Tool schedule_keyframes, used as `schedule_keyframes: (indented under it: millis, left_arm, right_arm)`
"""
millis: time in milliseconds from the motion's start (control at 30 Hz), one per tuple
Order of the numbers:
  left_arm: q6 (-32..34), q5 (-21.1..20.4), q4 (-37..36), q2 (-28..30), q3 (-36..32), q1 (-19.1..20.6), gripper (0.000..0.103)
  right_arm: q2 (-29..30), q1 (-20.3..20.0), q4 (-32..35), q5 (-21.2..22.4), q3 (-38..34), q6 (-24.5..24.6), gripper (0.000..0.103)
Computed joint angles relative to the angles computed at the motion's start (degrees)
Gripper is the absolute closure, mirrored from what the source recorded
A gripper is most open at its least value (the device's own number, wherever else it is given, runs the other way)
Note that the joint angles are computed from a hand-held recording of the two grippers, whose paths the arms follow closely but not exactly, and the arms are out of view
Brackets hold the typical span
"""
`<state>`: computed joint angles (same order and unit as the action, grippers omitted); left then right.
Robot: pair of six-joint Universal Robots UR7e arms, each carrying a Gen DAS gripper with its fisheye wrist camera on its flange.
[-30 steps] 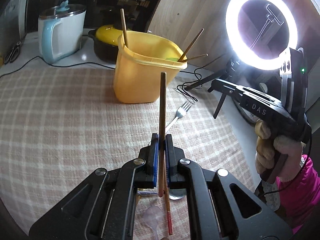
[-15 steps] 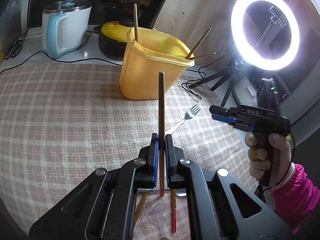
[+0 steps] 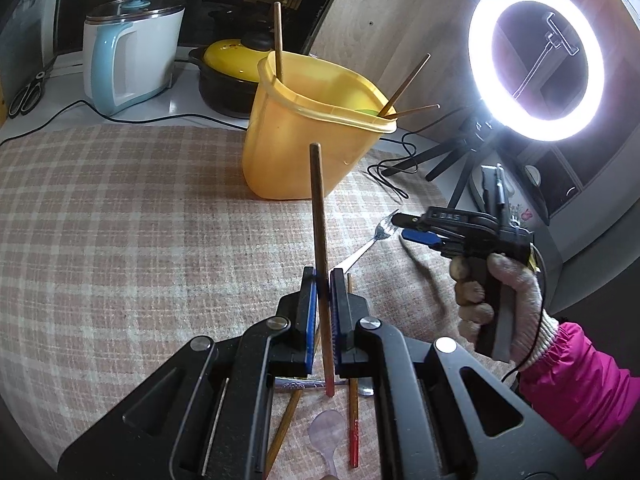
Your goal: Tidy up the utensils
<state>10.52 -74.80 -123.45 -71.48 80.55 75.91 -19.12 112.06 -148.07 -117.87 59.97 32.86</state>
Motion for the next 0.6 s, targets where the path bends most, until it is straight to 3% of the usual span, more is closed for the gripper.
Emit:
schedule_keyframes:
  millis: [433, 500, 533, 600]
  left_arm:
    - [1.34, -2.09, 0.13, 0.69, -0.93, 0.85, 0.099]
    - [1.29, -3.09, 0.33, 0.79, -1.29, 1.31, 0.099]
    - [1.32, -3.69, 0.39, 0.79, -1.42, 1.62, 0.099]
    - [1.61, -4.81, 0.61, 0.80, -1.69, 2.10, 0.099]
  right_arm:
    - [7.57, 1.63, 9.25, -9.96, -12.29, -5.41, 0.070]
    - [8.83, 1.87, 12.68, -11.92, -15.01, -4.58, 0.082]
    - [9.28, 1.86, 14.14, -12.38, -16.09, -3.99, 0.092]
    - [9.80, 1.80, 15.55, -12.47, -17.43, -2.94, 0.093]
